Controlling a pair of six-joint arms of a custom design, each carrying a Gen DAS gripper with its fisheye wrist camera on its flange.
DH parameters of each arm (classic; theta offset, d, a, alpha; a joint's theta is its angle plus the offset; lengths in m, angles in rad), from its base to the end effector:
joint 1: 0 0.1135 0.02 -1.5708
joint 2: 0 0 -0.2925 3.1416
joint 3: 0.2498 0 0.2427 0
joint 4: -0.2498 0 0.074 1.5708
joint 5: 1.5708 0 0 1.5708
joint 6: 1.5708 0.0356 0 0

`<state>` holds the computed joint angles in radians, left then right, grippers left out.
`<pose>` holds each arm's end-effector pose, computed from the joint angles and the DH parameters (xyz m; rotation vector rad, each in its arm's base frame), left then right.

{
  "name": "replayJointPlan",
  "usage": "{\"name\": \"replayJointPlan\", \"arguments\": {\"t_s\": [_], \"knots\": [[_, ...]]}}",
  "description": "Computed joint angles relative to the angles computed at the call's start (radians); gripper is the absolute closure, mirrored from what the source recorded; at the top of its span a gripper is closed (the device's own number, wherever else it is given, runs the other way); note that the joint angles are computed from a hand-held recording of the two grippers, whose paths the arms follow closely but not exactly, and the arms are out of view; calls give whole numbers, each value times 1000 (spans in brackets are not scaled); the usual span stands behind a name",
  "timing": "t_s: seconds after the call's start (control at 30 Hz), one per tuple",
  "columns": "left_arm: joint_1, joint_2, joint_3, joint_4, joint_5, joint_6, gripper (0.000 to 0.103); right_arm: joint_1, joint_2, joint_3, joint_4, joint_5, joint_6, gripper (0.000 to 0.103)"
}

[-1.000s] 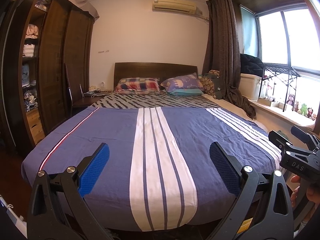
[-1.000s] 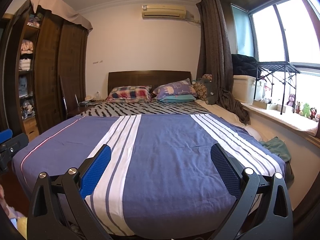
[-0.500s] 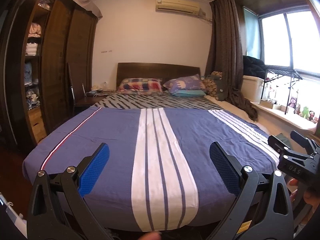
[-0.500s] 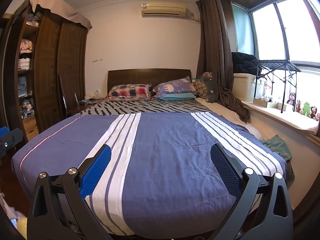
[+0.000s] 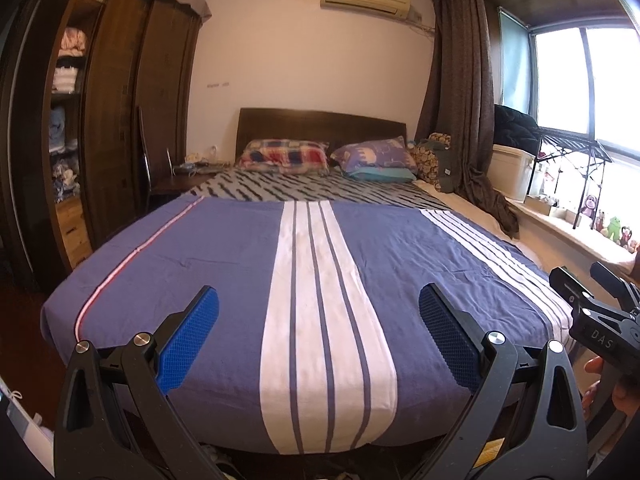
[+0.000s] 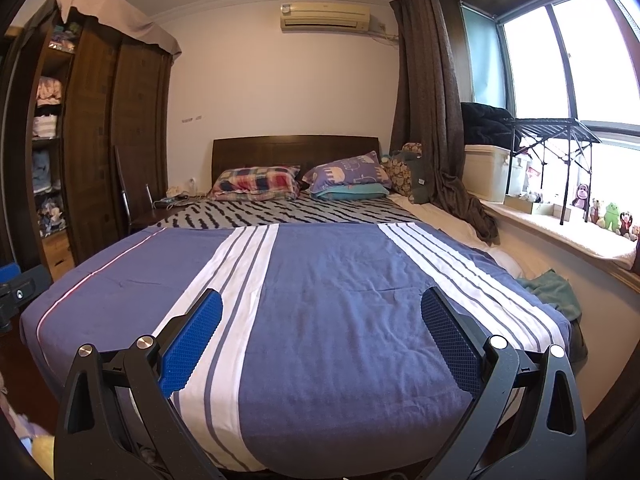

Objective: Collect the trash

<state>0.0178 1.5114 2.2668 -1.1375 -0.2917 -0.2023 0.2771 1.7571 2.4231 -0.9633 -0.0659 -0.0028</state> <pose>0.2328 0.0144 0.5701 -0.4024 1.8972 0.1621 0.3136 0.0916 0.5613 -0.3067 1.8497 0.2507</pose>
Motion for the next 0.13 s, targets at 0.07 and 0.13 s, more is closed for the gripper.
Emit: {"name": "replayJointPlan", "arguments": {"t_s": [0.07, 0.13], "knots": [[-1, 5, 8, -5, -6, 3, 8, -2, 6, 9, -4, 1, -3, 3], [2, 11, 20, -9, -3, 5, 8, -1, 10, 13, -7, 5, -6, 3]]}}
